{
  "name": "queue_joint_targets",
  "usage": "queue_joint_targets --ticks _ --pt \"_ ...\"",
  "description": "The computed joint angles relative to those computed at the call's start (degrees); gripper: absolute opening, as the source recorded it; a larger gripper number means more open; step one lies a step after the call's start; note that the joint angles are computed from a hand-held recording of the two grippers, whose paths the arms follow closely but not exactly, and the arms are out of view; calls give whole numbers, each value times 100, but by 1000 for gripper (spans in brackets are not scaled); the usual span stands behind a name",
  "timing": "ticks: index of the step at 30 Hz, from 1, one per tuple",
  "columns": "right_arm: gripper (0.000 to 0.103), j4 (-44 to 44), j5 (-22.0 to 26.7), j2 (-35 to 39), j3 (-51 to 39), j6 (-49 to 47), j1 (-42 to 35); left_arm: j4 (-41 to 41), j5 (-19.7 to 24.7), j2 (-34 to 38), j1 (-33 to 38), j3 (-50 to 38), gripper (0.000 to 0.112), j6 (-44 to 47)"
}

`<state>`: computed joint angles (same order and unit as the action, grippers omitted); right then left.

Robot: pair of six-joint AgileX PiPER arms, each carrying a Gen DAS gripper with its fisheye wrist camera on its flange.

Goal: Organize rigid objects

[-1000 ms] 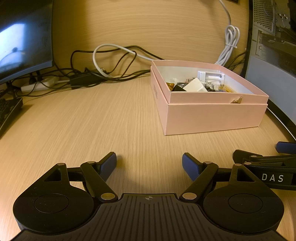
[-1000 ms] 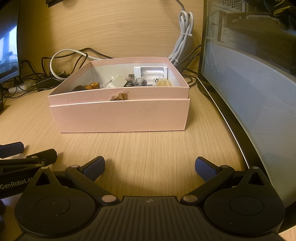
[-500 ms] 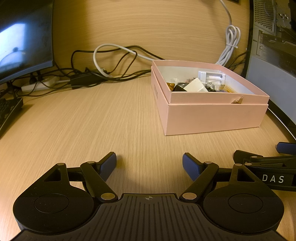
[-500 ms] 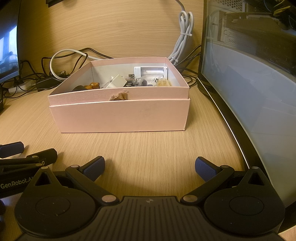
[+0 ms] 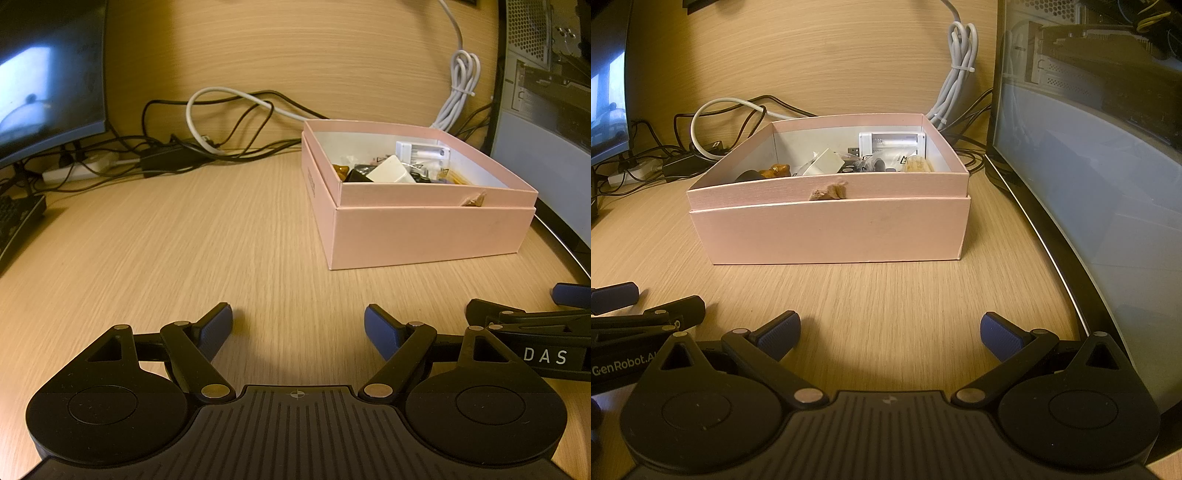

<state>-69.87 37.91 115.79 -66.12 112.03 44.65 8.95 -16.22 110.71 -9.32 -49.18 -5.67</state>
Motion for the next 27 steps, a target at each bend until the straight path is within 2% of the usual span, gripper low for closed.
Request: queue_joint_targets --ticks 27 --pt "103 -10 -3 -10 15 10 1 73 50 26 2 -64 85 -95"
